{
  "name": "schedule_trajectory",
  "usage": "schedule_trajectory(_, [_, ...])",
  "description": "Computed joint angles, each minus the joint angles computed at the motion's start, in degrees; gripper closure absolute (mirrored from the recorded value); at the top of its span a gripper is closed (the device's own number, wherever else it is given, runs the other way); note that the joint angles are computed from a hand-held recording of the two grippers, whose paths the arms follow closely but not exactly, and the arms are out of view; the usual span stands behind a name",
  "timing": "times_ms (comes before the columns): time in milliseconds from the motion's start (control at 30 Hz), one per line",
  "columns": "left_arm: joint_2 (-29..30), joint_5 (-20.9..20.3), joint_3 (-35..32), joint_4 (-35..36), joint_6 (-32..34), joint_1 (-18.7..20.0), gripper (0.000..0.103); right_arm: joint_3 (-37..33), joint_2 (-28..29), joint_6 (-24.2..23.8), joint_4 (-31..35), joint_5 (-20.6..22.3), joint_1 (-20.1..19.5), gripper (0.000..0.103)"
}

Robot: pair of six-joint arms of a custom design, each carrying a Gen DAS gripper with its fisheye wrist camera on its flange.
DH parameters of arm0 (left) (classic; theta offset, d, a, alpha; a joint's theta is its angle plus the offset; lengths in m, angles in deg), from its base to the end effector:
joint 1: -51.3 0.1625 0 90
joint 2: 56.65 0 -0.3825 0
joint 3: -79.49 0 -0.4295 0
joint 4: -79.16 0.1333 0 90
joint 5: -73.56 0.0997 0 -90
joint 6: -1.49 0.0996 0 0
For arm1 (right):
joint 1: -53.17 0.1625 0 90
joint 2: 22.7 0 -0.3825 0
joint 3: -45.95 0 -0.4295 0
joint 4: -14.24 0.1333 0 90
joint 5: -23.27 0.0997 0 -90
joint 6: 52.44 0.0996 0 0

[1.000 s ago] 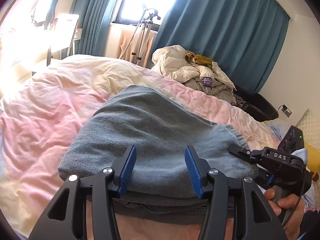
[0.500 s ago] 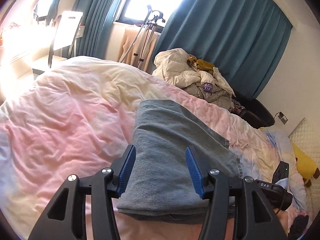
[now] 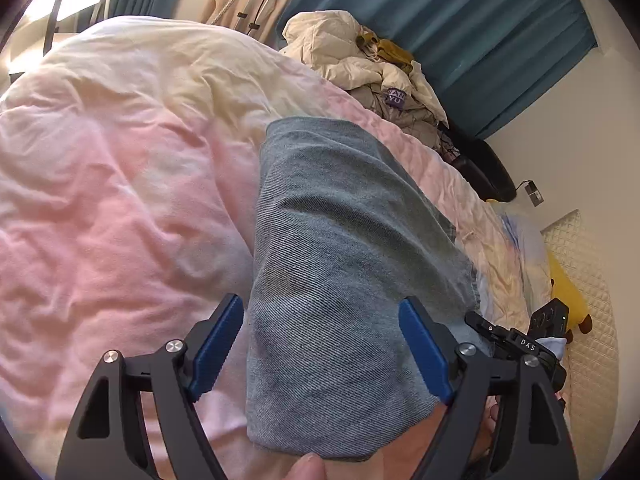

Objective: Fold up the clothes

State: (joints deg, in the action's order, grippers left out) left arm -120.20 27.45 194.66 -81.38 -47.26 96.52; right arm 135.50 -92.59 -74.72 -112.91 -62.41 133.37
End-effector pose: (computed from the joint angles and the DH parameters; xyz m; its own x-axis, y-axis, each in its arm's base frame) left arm -0.2470 -0.5362 0.1327 -0.9427 -0.2753 -0.1886 -0.0643 0.7044 -0.7069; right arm 0.0263 -0.6752 0.3124 -0.9744 -0.2199 0.0475 -0.2238 0.9256 -0.3053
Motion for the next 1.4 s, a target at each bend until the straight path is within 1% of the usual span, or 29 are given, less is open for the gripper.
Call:
schedule_trajectory(33, [0.45, -1.59, -0.51, -0.02, 0.90, 0.73, 0.021, -0.02, 0.00, 0.15, -0.07, -0.13, -0.03, 0.077])
schedule_trajectory(100, [1.17, -2.89, -1.23, 0.97, 1.17, 1.60, 0.021, -0.08, 0.17, 0.79, -0.20, -0.07, -0.21, 0.070])
schedule_trajectory(133, [1.24, -3.69, -1.19, 0.92, 0.83, 2.03, 0.021, -0.25, 0.30, 1.48, 0.06, 0.49, -0.52, 0.068])
schedule_trajectory(267, [0.70, -8.14, -0.18, -1.28, -0.83, 4.01, 0.021, -1.94, 1.81, 3.95, 1.95, 2.52, -1.45, 0.052])
schedule_trajectory(333, [0.46, -9.62, 0.34, -2.33, -1.35, 4.61, 0.021, -2.95, 2.91, 4.45, 3.20, 4.60, -2.02, 0.048])
schedule_trajectory(400, [0.54, -10.85, 0.57, -3.42, -0.92, 5.03, 0.021, -3.81, 3.91, 5.20, 4.33, 6.24, -2.51, 0.041])
schedule_trajectory(467, [0.79, -12.30, 0.78, -4.52, -0.59, 5.57, 0.021, -4.23, 4.63, 6.24, 5.43, 9.11, -3.21, 0.040])
schedule_trajectory(533, [0.84, -13.15, 0.96, -4.90, -0.82, 5.90, 0.021, -4.35, 4.91, 5.60, 6.11, 10.84, -3.32, 0.039])
schedule_trajectory(600, [0.94, -13.89, 1.17, -5.52, -1.13, 6.20, 0.021, -3.76, 4.48, 3.52, 5.27, 9.39, -2.52, 0.038])
schedule_trajectory(700, [1.20, -14.20, 1.49, -6.10, -0.76, 6.16, 0.021, -3.49, 4.65, 3.26, 4.40, 7.58, -2.02, 0.038])
schedule_trajectory(800, [1.51, -14.34, 1.54, -6.53, -0.52, 6.05, 0.021, -4.25, 5.69, 5.26, 5.19, 9.14, -2.76, 0.034])
schedule_trajectory(867, [1.59, -14.60, 1.64, -6.87, -0.61, 6.01, 0.021, -4.37, 6.08, 5.41, 5.07, 9.59, -2.79, 0.031])
schedule_trajectory(900, [1.52, -14.57, 1.71, -6.89, -0.65, 5.94, 0.021, -4.46, 6.19, 5.17, 5.29, 9.78, -2.67, 0.029])
schedule_trajectory(967, [1.21, -14.56, 1.59, -6.56, -0.55, 6.01, 0.022, -4.66, 6.41, 4.68, 5.75, 10.16, -2.43, 0.029])
schedule_trajectory(1133, [1.52, -14.86, 1.47, -7.08, -0.31, 6.70, 0.023, -3.78, 5.39, 2.49, 6.04, 13.75, -1.93, 0.028])
schedule_trajectory(1267, [2.07, -14.11, 1.07, -6.97, 0.36, 6.40, 0.024, -3.30, 6.17, 2.16, 4.17, 9.82, -1.19, 0.029])
schedule_trajectory(1300, [2.34, -13.56, 0.93, -7.02, 0.24, 6.22, 0.025, -3.02, 6.36, 2.06, 3.25, 8.73, -0.98, 0.032])
schedule_trajectory(1367, [2.61, -11.96, 0.71, -6.32, -0.40, 5.64, 0.029, -2.44, 6.32, 2.03, 1.73, 7.45, -0.57, 0.036])
schedule_trajectory(1400, [2.61, -11.33, 0.70, -6.06, -0.50, 5.34, 0.030, -2.06, 6.14, 1.63, 0.88, 6.69, -0.20, 0.040])
